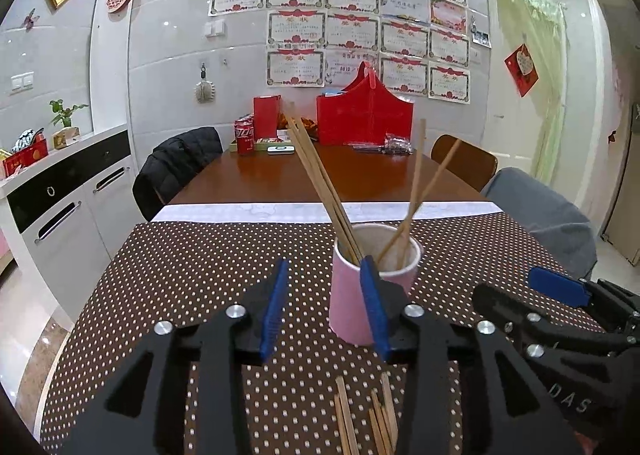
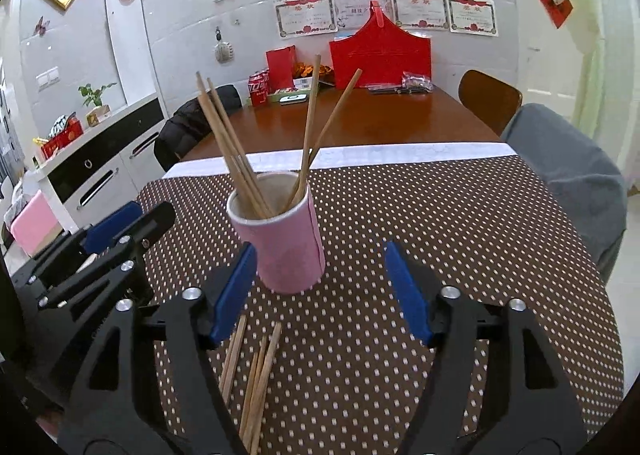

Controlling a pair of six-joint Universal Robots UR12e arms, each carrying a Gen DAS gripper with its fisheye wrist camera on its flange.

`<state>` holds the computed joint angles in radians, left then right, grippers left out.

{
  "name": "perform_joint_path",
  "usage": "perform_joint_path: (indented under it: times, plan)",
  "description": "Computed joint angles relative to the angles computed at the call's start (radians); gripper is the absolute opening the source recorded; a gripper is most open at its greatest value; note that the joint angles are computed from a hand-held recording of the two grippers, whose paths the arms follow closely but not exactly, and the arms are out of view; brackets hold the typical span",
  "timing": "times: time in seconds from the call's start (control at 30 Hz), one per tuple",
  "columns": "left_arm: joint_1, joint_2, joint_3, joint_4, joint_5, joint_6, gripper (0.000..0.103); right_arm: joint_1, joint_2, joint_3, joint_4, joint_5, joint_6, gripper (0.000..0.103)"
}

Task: Organize utensils
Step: 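Move both open tools back to the chopstick bundle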

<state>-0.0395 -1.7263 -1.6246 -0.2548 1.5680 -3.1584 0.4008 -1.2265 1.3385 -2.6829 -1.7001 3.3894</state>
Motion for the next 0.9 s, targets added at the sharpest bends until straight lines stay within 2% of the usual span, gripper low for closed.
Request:
perform_joint_path:
  times: [0.23, 0.4, 0.67, 0.9]
  plan:
    - [0.001, 0.047, -0.057, -0.030, -0.012, 0.000, 0.040, 0.010, -0.037, 0.053, 0.026, -0.008, -0.008, 0.074]
    - [0.001, 0.066, -0.092, -0.063, 0.006, 0.007, 0.040, 0.013, -0.053, 0.077, 0.065, -0.005, 0.006, 0.076]
    - [0.012, 0.086, -0.128, -0.138, 0.019, 0.000, 0.040, 0.019, -0.053, 0.091, 0.180, 0.003, 0.026, 0.078]
    - [0.027, 0.096, -0.147, -0.209, 0.004, -0.007, 0.040, 0.027, -0.041, 0.090, 0.276, 0.015, 0.037, 0.078]
